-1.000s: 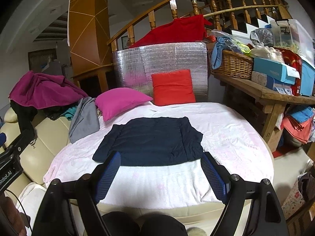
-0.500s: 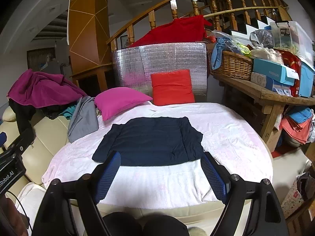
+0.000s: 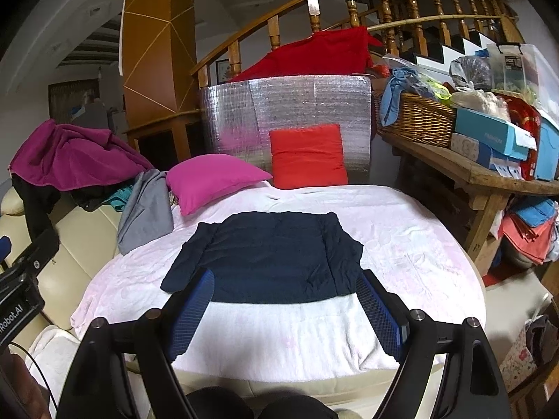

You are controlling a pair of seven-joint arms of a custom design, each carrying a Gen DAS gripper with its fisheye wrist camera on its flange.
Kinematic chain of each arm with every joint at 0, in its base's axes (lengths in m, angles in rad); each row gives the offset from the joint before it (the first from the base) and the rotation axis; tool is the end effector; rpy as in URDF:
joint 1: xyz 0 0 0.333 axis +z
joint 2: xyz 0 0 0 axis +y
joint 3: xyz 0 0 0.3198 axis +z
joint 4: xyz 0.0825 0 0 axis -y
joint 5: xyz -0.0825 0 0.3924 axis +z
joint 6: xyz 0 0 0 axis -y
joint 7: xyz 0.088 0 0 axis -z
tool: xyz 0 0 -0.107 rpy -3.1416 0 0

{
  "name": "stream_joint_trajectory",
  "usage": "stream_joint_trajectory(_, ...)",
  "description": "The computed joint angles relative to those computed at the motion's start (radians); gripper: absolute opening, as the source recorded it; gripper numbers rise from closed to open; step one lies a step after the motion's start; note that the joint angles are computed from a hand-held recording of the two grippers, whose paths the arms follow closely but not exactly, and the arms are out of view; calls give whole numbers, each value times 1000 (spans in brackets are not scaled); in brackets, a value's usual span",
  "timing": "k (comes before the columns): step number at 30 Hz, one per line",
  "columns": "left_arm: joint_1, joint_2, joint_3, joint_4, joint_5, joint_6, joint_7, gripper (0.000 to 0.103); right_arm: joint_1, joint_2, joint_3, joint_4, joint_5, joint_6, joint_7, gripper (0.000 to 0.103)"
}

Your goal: Fold large clothes

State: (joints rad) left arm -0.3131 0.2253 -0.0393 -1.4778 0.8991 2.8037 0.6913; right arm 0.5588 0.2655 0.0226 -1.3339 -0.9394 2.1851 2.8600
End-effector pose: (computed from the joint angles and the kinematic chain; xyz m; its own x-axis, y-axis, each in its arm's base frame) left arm 0.6309 -0.2678 0.6689 -0.1007 -0.9923 -0.0715 -0.3234 0.1006 -0.9409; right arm 0.5951 0.3526 0.6656 -0.3237 -0.9425 -0.0837 -0.4535 0.2321 -0.8605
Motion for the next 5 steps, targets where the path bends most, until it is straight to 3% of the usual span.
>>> stream_joint_trajectory(3, 22, 61, -14, 62, -90, 42, 86, 103, -19, 29, -7, 37, 34, 14, -33, 86)
stream_joint_trajectory(5, 3, 140, 17, 171, -119, 4, 94, 103, -41, 44, -21, 51, 62, 38, -40, 86)
